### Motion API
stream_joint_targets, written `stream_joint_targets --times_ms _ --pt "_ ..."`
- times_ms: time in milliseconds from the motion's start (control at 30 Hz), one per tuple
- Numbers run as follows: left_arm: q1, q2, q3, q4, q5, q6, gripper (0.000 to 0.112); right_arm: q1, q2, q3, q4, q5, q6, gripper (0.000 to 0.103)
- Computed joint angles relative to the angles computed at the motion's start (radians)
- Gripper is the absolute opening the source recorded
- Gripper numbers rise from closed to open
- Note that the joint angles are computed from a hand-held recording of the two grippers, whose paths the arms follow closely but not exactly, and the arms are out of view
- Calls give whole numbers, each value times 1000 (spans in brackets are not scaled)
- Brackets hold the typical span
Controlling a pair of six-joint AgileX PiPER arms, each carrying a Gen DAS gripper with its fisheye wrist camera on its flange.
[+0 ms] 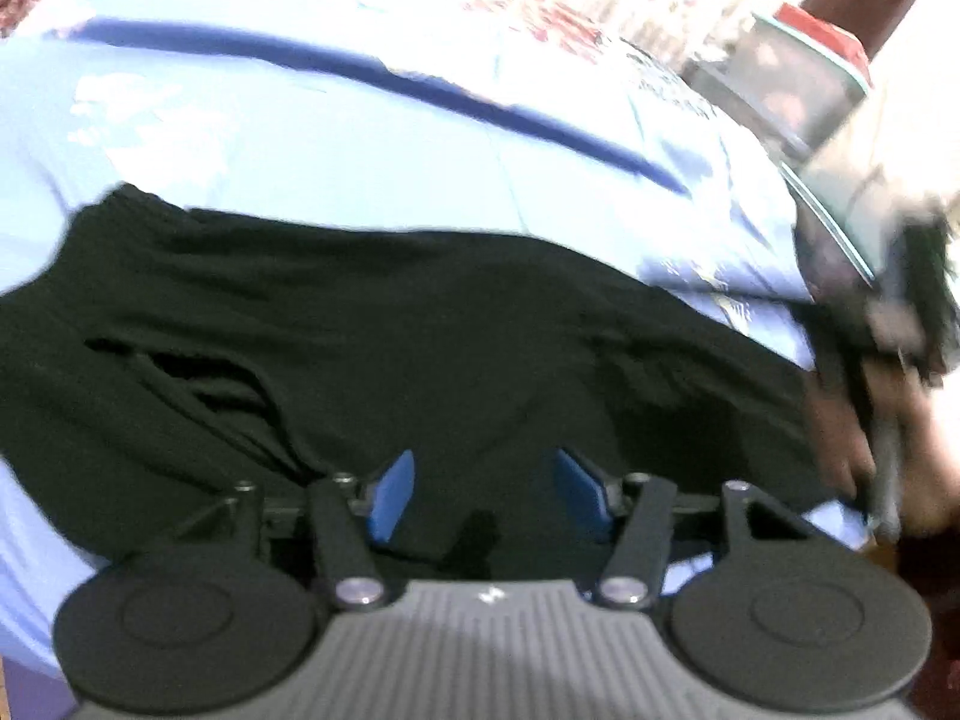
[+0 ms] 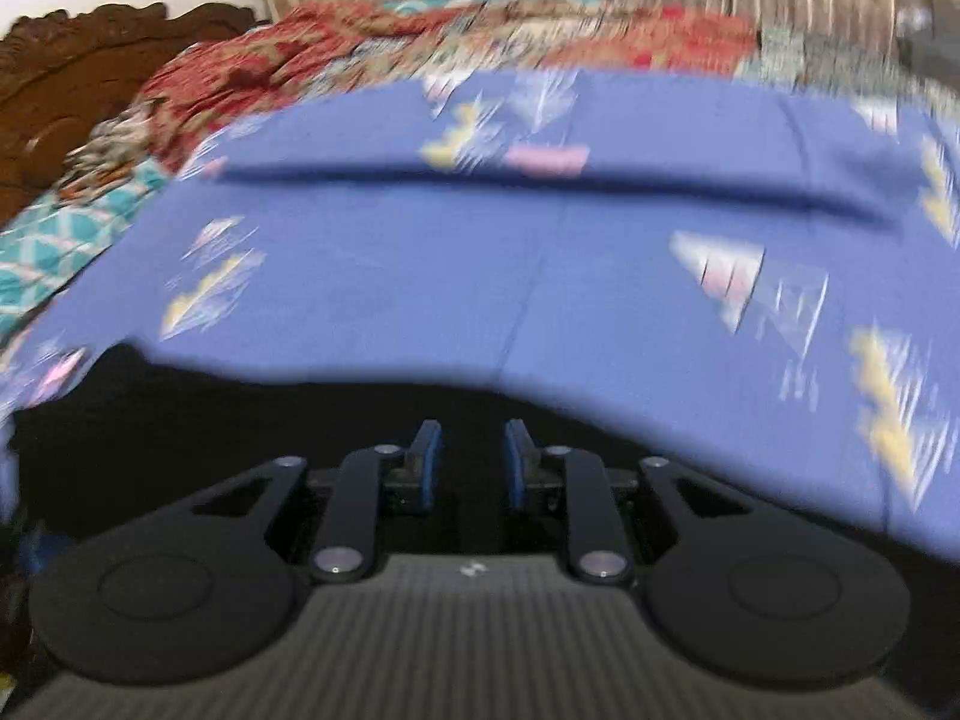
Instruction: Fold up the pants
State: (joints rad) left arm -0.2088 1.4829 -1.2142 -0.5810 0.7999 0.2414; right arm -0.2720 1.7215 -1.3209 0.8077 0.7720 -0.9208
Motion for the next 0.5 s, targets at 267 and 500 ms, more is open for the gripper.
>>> stream_joint_targets --times_ms 267,500 --pt "-29 79 -41 193 39 -148 55 -132 -175 343 76 31 -94 25" --pt "-124 82 -168 139 36 -121 56 -599 -260 411 382 84 -217 33"
